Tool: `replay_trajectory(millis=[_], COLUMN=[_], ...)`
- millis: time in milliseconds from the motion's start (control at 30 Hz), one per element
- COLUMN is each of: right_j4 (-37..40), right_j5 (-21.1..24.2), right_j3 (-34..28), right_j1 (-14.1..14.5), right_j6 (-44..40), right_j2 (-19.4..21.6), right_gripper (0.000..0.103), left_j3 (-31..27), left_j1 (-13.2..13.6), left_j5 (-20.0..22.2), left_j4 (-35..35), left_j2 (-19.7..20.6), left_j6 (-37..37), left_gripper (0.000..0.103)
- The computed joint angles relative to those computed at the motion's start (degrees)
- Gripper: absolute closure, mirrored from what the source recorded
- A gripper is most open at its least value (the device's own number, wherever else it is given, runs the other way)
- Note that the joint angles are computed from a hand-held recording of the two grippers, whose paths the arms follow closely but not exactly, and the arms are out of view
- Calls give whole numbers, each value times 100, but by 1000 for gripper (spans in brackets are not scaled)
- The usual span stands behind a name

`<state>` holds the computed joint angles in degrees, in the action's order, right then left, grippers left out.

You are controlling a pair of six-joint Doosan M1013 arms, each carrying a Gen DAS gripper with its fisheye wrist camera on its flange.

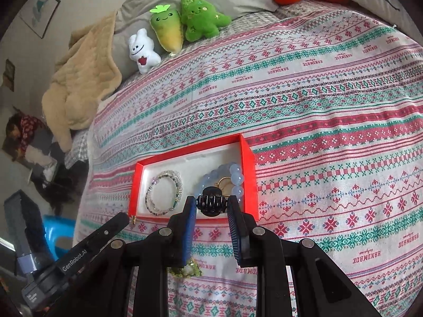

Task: Organize jewelry
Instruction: 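Carry the held pieces with both tools toward the red box, then open right tool to drop the black bead piece into the box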

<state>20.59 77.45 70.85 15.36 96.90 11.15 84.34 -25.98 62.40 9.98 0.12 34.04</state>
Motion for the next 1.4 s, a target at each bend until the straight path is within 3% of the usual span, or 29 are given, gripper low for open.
replay_trajectory(millis=[300,600,733,933,1400], right_j4=[-162,-113,-25,11,-438], right_j5=[-37,-75,-42,42,719], right_j3=[36,-34,-59,-143,-156], right_j1=[120,153,117,108,369], right_j6=[81,111,146,72,-919], right_j2=[100,89,67,33,-113], right_gripper=[78,74,74,73,68], left_j3=[-84,-55,-34,43,269], left_j1=[51,73,56,-31,-120], left_j5=[-92,-260,-152,66,417], left_j4=[-35,-67,9,31,-430], left_j2=[174,92,4,-163,-348], left_j6=[-98,-117,-79,9,334], left_gripper=[101,100,100,90,90])
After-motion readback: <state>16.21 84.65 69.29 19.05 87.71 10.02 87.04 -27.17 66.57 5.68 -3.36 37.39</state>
